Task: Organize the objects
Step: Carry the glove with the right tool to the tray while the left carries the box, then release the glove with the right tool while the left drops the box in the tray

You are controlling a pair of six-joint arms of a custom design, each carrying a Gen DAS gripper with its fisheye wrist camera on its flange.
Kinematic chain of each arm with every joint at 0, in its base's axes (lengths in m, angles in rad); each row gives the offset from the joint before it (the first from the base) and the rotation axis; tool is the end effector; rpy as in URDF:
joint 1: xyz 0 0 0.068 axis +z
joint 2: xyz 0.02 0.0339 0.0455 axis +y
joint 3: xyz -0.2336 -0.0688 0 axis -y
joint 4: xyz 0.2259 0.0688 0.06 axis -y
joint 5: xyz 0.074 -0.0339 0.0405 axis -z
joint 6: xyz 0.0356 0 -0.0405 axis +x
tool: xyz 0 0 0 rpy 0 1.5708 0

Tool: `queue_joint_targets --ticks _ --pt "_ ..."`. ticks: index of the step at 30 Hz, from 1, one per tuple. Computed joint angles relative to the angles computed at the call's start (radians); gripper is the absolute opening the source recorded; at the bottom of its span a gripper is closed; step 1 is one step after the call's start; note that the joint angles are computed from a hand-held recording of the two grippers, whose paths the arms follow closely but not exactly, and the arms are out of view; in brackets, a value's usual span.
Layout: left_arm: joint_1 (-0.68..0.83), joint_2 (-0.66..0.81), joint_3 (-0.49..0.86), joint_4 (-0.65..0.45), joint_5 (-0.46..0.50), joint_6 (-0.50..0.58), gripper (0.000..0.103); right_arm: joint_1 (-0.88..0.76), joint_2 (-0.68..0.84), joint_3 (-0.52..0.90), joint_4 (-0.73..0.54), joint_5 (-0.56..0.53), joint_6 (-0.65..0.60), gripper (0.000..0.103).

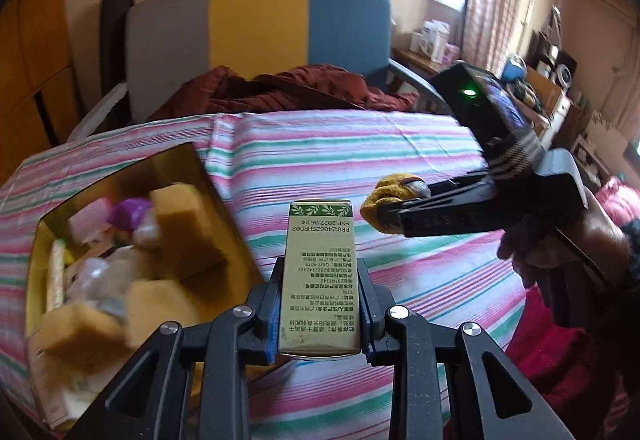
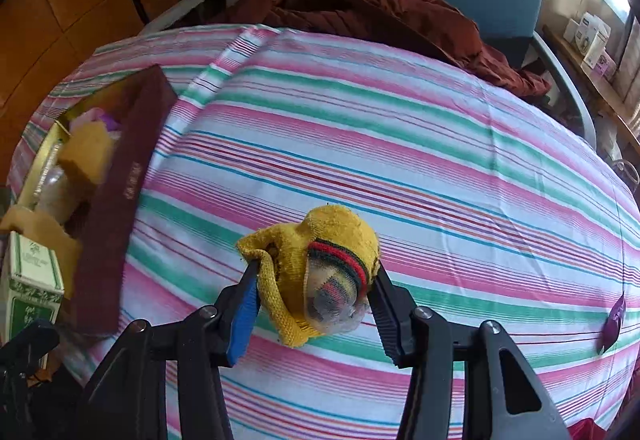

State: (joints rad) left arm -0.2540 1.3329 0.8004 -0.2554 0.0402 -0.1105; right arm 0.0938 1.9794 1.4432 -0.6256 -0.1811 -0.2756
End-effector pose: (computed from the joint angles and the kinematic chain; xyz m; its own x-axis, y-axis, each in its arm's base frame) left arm 0.2584 -0.0686 0.1999 -0.7127 0.0712 -0.6979 0.2012 0.9738 -0.1061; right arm 0.3787 0.0421 0.1640 -0.8345 -0.3474 -0.4276 -0.4059 0.9125 0.0508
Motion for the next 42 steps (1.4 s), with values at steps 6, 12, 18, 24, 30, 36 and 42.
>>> queue_joint_targets --ticks 6,12,18,24,30,36,42 --pt "0.219 -0.14 -0.053 -0.052 0.108 0.037 0.03 0.116 -0.126 -0.061 0.02 -0.035 0.084 0.051" --pt "0.55 -0.177 -0.06 -0.102 0.273 0.121 0.03 0.251 -0.228 -0.111 0.071 -0.101 0.199 0.051" --pt "0.82 -0.118 -0.039 -0.128 0.414 0.248 0.03 0.403 -0.219 -0.1 0.126 -0.1 0.286 0.051" --pt "0.913 -0.06 -0.02 -0.126 0.457 0.315 0.03 0.484 -0.158 -0.059 0.138 -0.073 0.326 0.051" --pt "0.872 0.001 0.046 -0.114 0.442 0.306 0.03 0.5 -0.111 -0.013 0.131 -0.054 0.33 0.052" --pt "0.78 0.128 0.163 -0.071 0.37 0.291 0.03 0.504 -0.059 0.047 0.126 -0.043 0.343 0.052" --pt "0.702 0.287 0.283 -0.057 0.314 0.314 0.043 0.516 0.017 0.104 0.113 -0.045 0.34 0.053"
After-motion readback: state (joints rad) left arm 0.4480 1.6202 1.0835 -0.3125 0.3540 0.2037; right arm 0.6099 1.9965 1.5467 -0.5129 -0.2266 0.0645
